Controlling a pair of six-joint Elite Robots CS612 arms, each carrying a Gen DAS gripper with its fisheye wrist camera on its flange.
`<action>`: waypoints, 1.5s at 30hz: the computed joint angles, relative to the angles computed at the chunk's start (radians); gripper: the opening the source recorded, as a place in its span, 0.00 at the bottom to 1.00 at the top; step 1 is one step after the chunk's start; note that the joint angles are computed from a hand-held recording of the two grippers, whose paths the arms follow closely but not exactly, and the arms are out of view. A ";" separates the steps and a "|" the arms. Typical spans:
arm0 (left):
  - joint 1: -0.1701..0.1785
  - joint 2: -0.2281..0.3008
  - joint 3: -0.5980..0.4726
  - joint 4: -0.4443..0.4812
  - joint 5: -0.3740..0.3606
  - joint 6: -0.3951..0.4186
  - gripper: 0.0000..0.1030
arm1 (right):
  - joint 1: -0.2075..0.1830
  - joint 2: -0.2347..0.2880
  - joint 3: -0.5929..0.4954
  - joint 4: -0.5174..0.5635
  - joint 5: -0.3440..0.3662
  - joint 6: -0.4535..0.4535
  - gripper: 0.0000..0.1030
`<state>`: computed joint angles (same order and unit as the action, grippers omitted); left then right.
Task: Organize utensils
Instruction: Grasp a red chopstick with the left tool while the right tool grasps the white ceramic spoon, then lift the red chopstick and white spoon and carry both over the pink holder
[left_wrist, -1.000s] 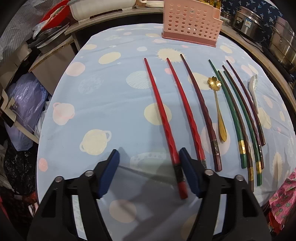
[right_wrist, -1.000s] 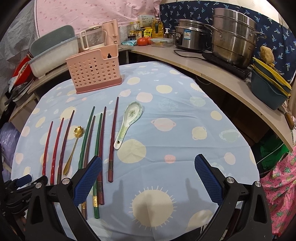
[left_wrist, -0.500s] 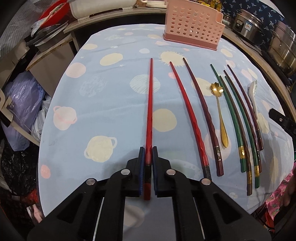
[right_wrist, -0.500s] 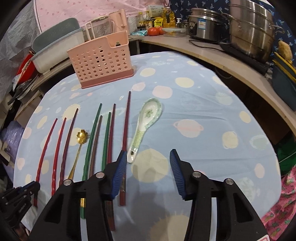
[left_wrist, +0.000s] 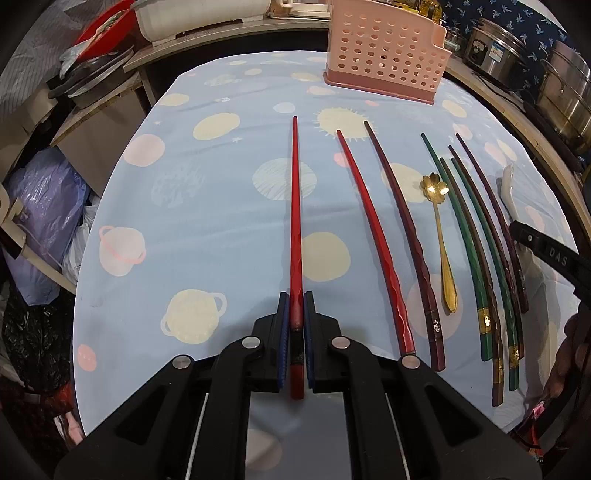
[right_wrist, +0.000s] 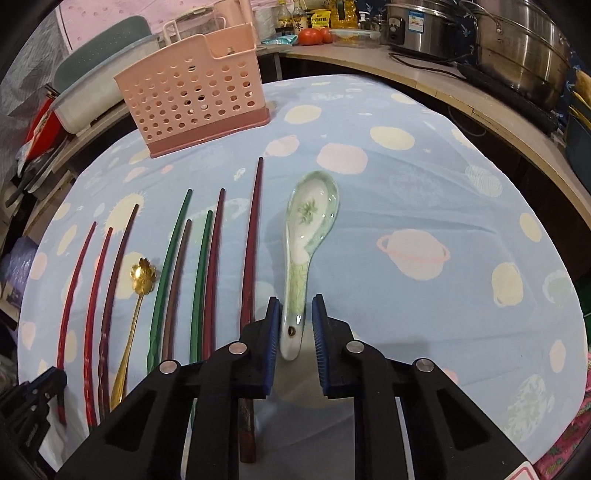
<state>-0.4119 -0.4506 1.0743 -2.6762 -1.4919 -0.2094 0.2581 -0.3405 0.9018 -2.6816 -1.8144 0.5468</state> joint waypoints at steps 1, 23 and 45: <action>0.000 0.000 0.001 -0.002 -0.001 -0.001 0.07 | 0.001 -0.005 0.010 -0.005 -0.003 -0.005 0.14; 0.012 -0.083 0.103 -0.157 -0.057 -0.026 0.07 | 0.003 -0.146 0.234 -0.274 -0.021 -0.025 0.06; 0.024 0.008 -0.221 -0.234 -0.012 0.005 0.06 | -0.032 -0.085 -0.007 -0.316 0.040 -0.113 0.06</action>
<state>-0.3883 -0.4430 0.8529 -2.9098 -1.5036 -0.2048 0.2263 -0.4260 0.8945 -2.9974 -1.7748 0.4336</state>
